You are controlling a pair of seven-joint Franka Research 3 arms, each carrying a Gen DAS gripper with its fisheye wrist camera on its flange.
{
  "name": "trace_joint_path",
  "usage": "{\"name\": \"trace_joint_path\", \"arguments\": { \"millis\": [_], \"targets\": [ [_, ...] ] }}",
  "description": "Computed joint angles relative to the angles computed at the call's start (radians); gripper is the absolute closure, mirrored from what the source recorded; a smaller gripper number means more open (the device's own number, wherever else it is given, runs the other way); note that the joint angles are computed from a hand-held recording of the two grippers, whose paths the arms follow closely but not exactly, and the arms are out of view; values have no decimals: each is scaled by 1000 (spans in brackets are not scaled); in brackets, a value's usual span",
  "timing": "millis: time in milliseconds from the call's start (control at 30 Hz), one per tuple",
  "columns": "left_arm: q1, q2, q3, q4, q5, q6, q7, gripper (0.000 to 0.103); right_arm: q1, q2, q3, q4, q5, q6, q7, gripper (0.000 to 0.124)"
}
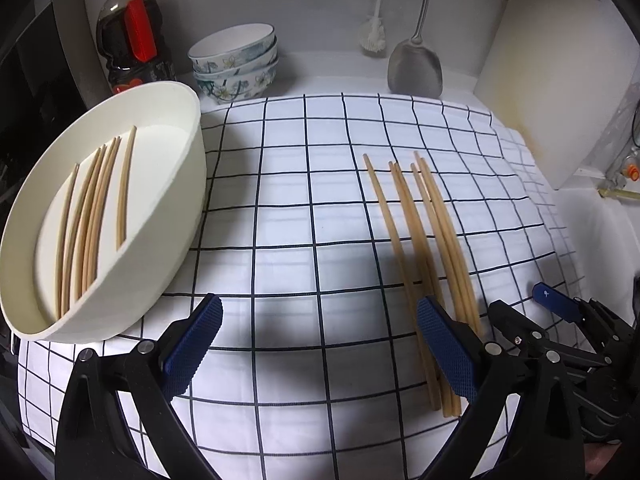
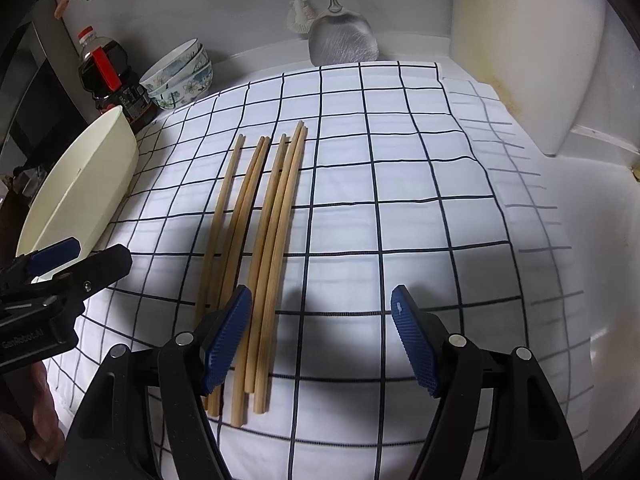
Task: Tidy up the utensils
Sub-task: 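Move both open tools back over the remaining chopsticks on the cloth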
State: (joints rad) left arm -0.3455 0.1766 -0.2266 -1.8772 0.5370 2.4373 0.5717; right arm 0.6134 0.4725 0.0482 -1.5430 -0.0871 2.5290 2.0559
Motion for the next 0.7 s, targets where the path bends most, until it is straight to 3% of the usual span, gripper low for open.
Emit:
{"name": "trace_joint_path", "arguments": {
  "millis": [700],
  "targets": [
    [-5,55,11,32,-17,6,11,7,27,46,-26,47,-60,-25,5,55]
  ]
}}
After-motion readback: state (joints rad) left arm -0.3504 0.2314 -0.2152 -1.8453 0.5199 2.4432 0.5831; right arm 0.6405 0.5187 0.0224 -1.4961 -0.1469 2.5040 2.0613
